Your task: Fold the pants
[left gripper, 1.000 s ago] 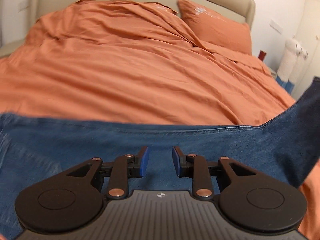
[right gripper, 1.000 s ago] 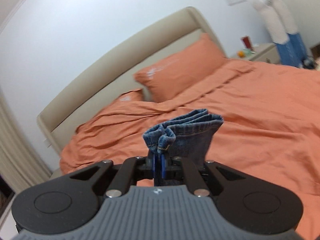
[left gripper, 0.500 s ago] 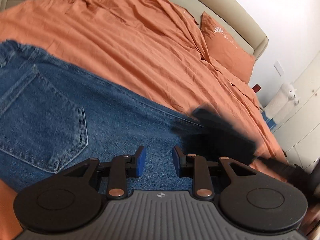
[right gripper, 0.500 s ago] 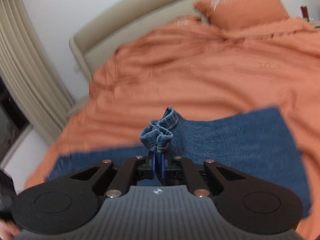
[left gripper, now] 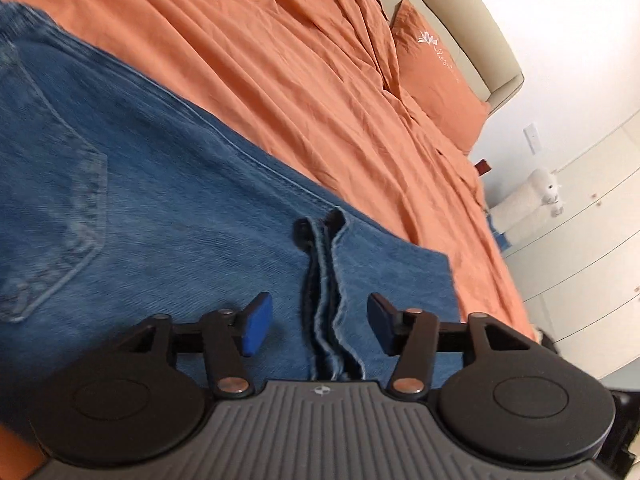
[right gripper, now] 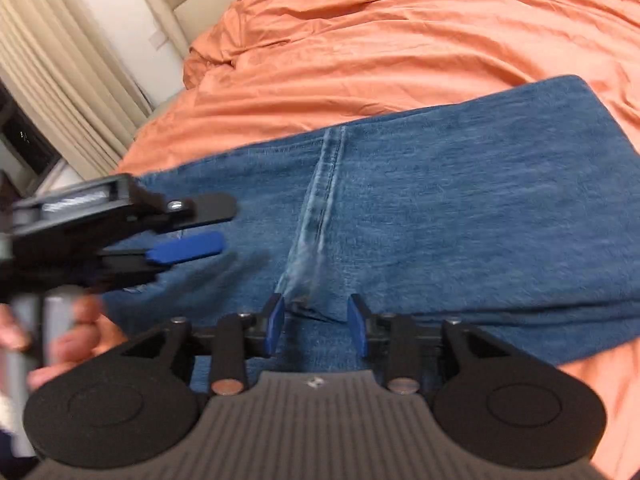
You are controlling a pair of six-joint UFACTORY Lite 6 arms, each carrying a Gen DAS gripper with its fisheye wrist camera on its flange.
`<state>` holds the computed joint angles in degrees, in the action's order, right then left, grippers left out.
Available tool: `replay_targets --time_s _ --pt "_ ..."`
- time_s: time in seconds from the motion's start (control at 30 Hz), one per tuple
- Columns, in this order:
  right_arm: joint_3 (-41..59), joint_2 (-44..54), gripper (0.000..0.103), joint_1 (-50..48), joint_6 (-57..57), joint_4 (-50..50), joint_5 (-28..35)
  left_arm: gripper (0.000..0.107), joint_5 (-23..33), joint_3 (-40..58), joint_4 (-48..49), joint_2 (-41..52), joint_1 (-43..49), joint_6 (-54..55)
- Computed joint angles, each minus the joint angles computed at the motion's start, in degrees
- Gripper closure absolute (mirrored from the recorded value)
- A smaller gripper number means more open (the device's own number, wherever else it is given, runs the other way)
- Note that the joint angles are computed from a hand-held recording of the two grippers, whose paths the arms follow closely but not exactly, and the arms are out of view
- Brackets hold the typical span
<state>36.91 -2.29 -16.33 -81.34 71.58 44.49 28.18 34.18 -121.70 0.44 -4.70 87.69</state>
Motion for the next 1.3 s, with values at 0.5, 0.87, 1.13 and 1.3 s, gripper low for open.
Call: replay_targets --time_s 0.5,0.87,1.13,1.3 --pt "20.2 20.2 0.077 -18.4 -1.7 2.3 -4.5 0.081 3.2 18.3 -15.2 24.9 -3.8 14.8" --pt "28.4 25.8 0.103 -18.8 -12.8 16.7 -4.6 0.099 -2.2 11.7 -39.3 11.9 -10.3 44.4" --pt "37.8 37.3 0.103 -12.1 -20.7 24.7 -9.3 0.098 -1.7 15.9 -33.4 21.9 -7.5 38.8" --pt "44.1 44.9 0.103 -9.5 -18.5 23.6 -13.4 0.097 -3.4 17.9 -32.9 24.2 -7.8 39.3"
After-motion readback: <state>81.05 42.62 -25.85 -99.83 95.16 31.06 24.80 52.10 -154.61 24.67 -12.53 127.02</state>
